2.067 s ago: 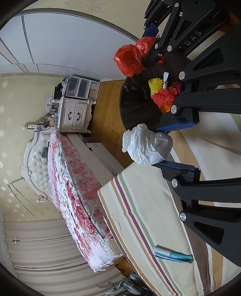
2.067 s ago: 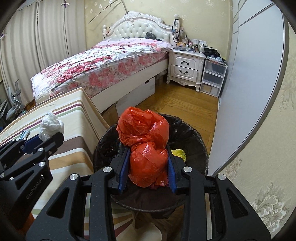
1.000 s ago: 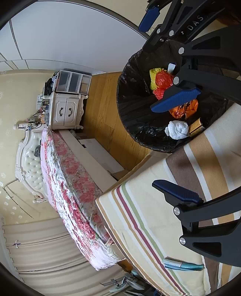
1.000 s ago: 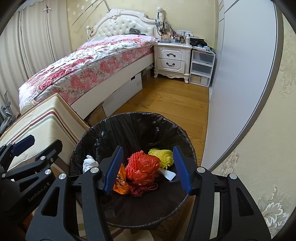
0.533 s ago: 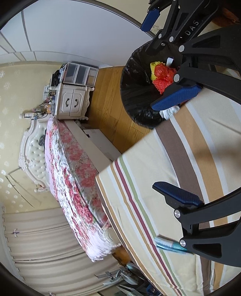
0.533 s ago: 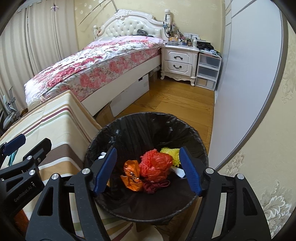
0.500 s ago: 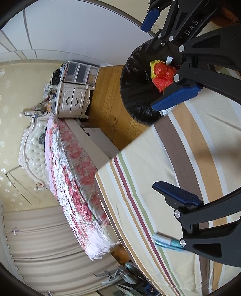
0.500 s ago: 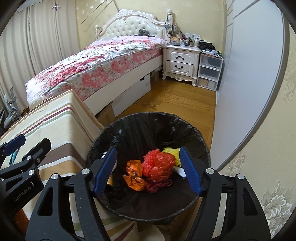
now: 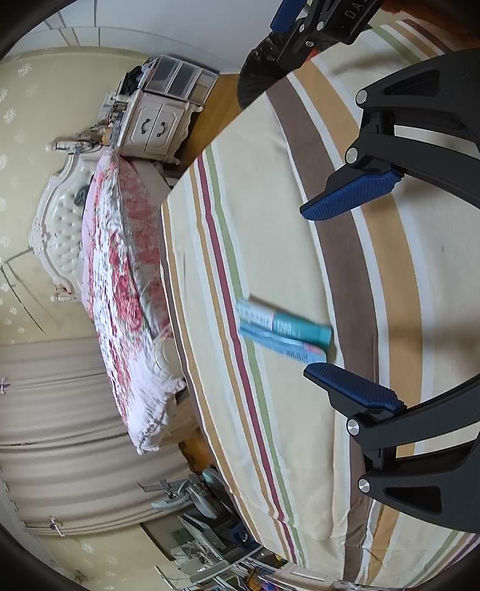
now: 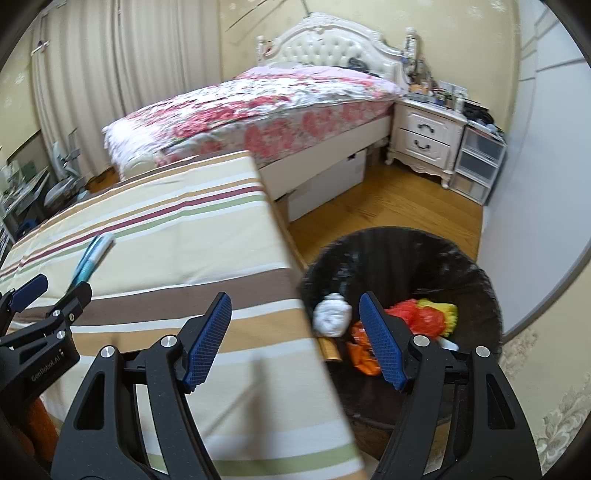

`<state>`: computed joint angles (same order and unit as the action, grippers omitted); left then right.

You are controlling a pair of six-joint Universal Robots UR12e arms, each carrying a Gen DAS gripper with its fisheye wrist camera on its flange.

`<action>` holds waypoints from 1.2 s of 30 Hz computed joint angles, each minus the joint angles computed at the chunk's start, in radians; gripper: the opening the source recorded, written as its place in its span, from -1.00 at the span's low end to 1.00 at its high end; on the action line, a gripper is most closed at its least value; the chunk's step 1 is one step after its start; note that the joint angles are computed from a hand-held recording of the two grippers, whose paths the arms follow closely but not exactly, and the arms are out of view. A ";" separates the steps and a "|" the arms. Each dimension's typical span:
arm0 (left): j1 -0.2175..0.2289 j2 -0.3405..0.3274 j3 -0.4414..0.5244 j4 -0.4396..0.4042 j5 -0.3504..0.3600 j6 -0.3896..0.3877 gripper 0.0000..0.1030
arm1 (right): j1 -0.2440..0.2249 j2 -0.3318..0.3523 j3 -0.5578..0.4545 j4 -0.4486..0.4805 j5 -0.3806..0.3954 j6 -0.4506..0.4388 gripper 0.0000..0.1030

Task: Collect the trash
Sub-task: 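Withdraw both grippers from the bin back over the striped table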

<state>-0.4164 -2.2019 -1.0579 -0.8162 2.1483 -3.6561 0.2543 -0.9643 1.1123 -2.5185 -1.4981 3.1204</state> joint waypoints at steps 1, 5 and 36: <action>0.005 0.011 -0.018 -0.002 0.008 -0.013 0.49 | 0.006 0.004 -0.007 0.009 0.008 -0.010 0.37; 0.029 0.058 -0.087 -0.020 0.028 -0.077 0.49 | 0.033 0.020 -0.040 0.048 0.034 -0.045 0.37; 0.115 0.221 -0.336 -0.005 0.002 -0.221 0.50 | 0.158 0.171 -0.311 0.286 0.031 -0.089 0.37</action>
<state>-0.3014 -1.9810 -1.3940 -0.8211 2.1499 -3.8768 0.4124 -0.7937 0.8010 -2.2321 -1.4673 3.0317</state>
